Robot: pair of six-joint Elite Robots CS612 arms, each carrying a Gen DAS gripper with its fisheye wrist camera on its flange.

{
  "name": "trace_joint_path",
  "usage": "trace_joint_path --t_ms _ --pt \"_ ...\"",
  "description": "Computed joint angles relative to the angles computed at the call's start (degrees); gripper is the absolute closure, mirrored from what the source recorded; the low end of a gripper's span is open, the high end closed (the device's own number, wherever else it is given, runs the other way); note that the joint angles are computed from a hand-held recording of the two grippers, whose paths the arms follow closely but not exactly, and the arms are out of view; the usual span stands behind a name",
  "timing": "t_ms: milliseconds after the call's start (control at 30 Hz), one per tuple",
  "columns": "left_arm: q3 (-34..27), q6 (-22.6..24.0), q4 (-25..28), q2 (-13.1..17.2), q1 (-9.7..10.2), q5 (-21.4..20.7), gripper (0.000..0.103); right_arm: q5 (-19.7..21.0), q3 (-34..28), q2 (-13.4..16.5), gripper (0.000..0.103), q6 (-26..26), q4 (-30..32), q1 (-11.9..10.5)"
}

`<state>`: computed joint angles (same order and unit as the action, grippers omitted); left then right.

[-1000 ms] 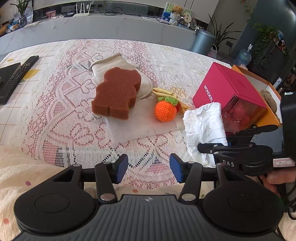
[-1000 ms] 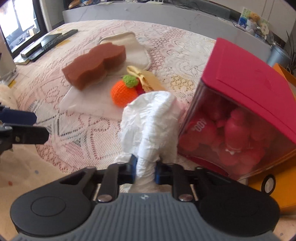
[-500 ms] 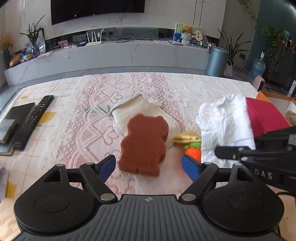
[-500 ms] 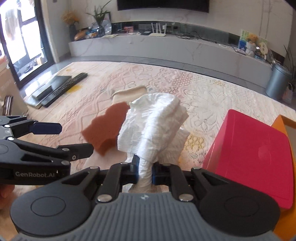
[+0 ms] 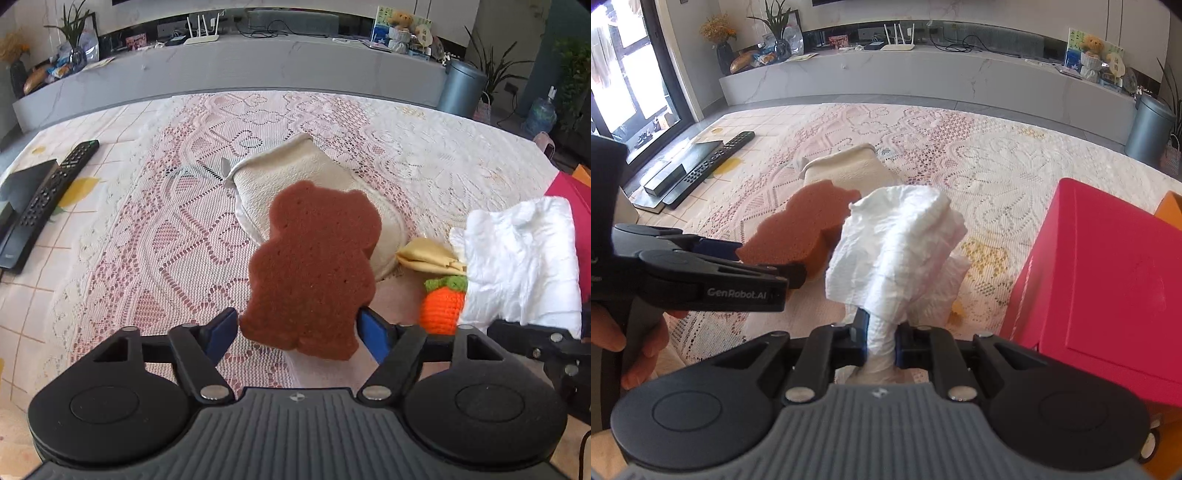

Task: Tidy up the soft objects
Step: 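Grasp the brown bear-shaped sponge with left tool while right tool holds the white tissue, then carry the sponge and white tissue with both tools over the orange box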

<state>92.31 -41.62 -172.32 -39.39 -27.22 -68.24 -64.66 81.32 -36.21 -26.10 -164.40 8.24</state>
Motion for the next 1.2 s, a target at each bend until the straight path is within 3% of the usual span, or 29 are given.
trace_joint_path --t_ms 167,333,500,800,1200 --pt "0.6 -0.1 -1.4 -0.2 -0.29 0.5 0.038 0.0 1.0 -0.5 0.092 0.4 -1.4 -0.2" --pt "3.7 -2.3 -6.7 -2.1 -1.25 2.1 0.04 1.5 4.5 -2.5 0.092 -0.3 -4.6 -1.4" --pt "7.3 -4.3 -10.9 -4.5 -3.66 4.9 0.04 2.8 8.3 -4.7 0.092 0.7 -7.1 -3.0" --pt "10.9 -7.9 -14.1 -7.9 -7.38 4.1 0.041 6.9 14.5 -8.4 0.092 1.2 -13.6 -5.6" --pt "7.8 -1.9 -17.5 -7.7 -10.64 1.5 0.041 8.9 19.5 -12.3 0.092 4.0 -21.8 -10.2"
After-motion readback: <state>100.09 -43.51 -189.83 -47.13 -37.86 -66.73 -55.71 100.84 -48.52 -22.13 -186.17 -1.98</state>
